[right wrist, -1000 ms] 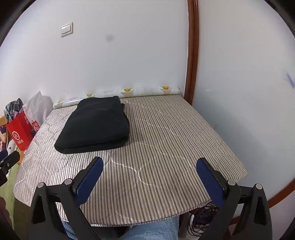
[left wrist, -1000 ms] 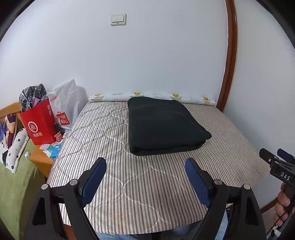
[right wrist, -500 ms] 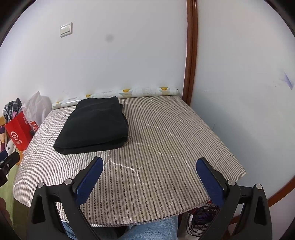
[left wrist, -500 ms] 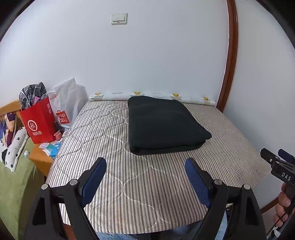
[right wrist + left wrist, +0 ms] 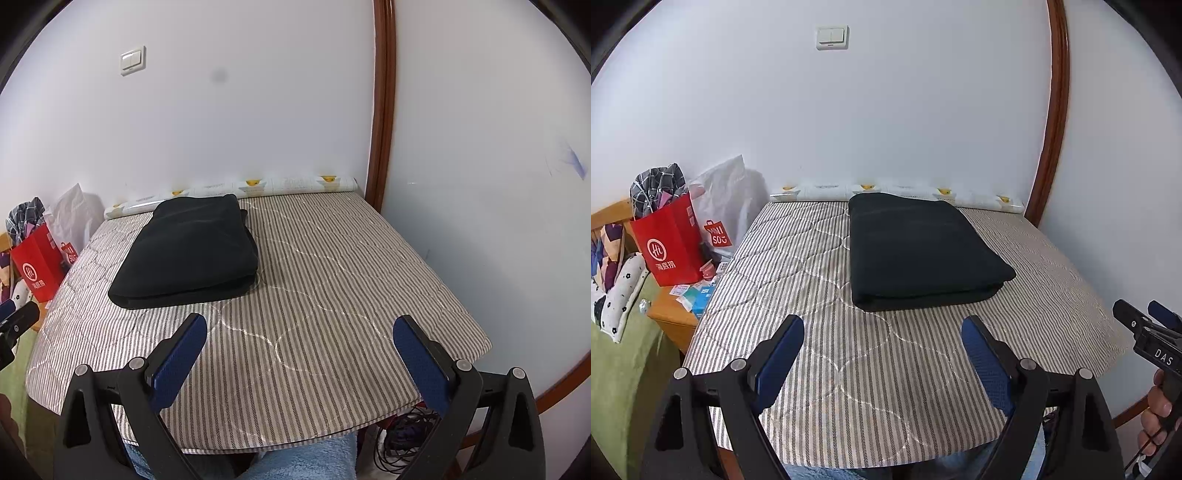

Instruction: Fold small clothes

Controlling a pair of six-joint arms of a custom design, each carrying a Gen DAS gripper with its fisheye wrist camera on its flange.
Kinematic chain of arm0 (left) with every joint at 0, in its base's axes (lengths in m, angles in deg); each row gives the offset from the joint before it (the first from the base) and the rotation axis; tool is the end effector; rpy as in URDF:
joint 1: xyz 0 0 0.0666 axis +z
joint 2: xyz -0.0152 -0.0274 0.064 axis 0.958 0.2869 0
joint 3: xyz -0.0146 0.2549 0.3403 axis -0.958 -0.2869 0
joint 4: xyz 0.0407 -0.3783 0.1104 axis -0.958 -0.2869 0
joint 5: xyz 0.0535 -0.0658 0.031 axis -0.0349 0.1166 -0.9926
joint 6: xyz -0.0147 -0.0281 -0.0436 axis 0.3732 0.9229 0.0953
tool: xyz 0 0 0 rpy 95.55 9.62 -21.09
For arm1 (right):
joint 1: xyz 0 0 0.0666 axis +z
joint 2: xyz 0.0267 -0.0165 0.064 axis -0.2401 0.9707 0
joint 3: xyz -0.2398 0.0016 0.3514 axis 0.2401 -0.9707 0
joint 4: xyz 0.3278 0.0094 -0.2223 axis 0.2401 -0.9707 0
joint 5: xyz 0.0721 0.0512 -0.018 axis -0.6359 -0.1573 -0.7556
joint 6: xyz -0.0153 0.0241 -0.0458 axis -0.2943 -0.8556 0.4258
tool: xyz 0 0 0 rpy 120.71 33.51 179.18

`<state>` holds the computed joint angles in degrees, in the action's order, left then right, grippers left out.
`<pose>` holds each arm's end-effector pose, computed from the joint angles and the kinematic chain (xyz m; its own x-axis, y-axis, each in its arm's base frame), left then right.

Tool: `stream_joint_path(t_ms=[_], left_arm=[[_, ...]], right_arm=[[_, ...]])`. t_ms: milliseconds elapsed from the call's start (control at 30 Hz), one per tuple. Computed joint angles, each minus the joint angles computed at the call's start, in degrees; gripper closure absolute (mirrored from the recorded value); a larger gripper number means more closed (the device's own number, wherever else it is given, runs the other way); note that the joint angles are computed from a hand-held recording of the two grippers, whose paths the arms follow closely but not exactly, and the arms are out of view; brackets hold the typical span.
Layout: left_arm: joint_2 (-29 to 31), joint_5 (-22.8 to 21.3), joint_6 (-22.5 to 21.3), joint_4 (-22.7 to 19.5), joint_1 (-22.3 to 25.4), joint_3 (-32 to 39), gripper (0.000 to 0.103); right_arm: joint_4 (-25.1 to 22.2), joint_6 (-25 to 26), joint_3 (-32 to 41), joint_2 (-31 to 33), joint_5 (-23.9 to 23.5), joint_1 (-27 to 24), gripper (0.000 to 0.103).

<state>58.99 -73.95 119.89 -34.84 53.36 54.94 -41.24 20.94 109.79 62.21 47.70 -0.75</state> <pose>0.6066 -0.1989 0.5284 -0.4929 -0.3203 -0.8090 -0.4718 0.8796 -0.0608 0.6765 0.1586 0.5243 -0.5440 -0.1614 -0.8234 -0.2703 0.9627 -0.0102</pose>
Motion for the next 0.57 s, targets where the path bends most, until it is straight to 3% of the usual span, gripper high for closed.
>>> stream_joint_path(t_ms=[567], left_arm=[[0.6,-0.2,0.9,-0.8,0.7,1.3,0.016]], right_arm=[[0.1,0.6,0.6,0.0,-0.5,0.5,0.003]])
